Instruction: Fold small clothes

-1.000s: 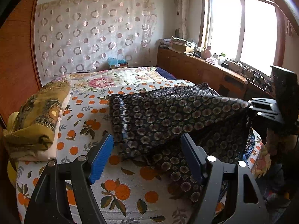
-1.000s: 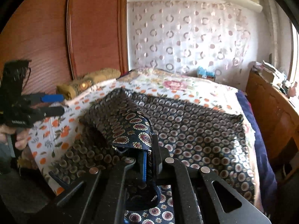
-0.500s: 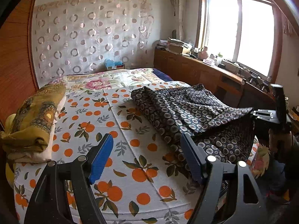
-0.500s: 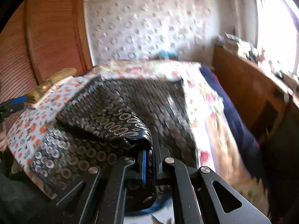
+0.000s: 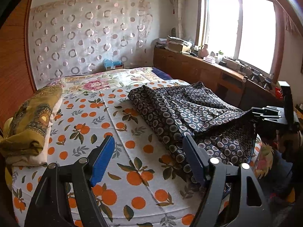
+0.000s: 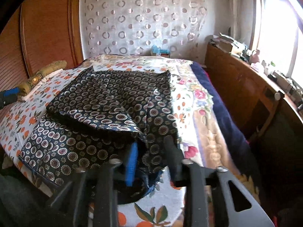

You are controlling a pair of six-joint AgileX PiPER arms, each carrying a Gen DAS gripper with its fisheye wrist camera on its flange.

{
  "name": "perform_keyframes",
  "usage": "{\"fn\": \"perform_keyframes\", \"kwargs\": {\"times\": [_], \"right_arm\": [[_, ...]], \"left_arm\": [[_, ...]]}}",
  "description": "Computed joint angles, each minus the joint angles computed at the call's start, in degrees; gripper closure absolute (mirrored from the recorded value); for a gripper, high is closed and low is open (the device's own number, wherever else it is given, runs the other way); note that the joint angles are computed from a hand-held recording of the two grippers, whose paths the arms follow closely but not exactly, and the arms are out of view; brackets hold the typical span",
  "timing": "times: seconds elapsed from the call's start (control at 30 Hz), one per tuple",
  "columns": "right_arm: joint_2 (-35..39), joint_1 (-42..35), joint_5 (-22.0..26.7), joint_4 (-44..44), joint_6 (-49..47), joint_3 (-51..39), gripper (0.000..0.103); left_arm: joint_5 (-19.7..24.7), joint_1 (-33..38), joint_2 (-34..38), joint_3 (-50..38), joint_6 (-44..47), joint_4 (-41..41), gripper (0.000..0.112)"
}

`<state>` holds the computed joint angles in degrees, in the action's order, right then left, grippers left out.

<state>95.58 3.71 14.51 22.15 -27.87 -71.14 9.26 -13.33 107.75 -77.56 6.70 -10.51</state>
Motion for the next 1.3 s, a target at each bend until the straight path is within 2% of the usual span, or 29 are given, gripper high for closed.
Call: {"fn": "perform_keyframes", "kwargs": {"times": [0.03,0.23,0.33,0.47,0.63,0.93,1.07,1.23,1.3], "right_arm": [[-0.7,0.2,-0.7,0.8,-0.6,0.9,0.058],[-3.3,1.1,-0.9,7.5,-7.5,1.8,0.053],[-2.3,2.6,-0.3,9.6,-9.4,0.1,0.050],[1.1,5.4,1.8,8.2,-8.7,-4.4,0.047],[9.3,8.5,9.4,5.8,-8.4,-16.0,0.046],[23.4,14.4,23.8,-4.2,-4.6,-37.7,0.046],[31.0,14.4,32.8,-6.3,-5.1,-50.8,0.046],[37.4,14.1,39.0,-7.3,-4.6,-62.4,0.046],[38.8,13.5,39.4,-5.3,-5.6,-64.3,0.049]], "left_arm": [[0.0,-0.1,-0.1,0.1,-0.1,0.1,0.037],[0.0,-0.3,0.1,0.0,-1.0,1.0,0.037],[0.3,-0.3,0.1,-0.2,-2.0,2.1,0.037],[0.3,-0.4,0.4,-0.4,-3.2,3.2,0.037],[0.5,-0.4,0.7,-0.4,-5.2,5.2,0.037],[0.1,0.4,1.0,0.3,-0.3,0.2,0.037],[0.9,0.4,1.5,-0.3,-1.5,1.4,0.037],[2.7,1.2,3.5,-2.9,0.7,-0.3,0.037],[3.6,1.6,4.5,-4.6,1.8,-1.7,0.037]]}}
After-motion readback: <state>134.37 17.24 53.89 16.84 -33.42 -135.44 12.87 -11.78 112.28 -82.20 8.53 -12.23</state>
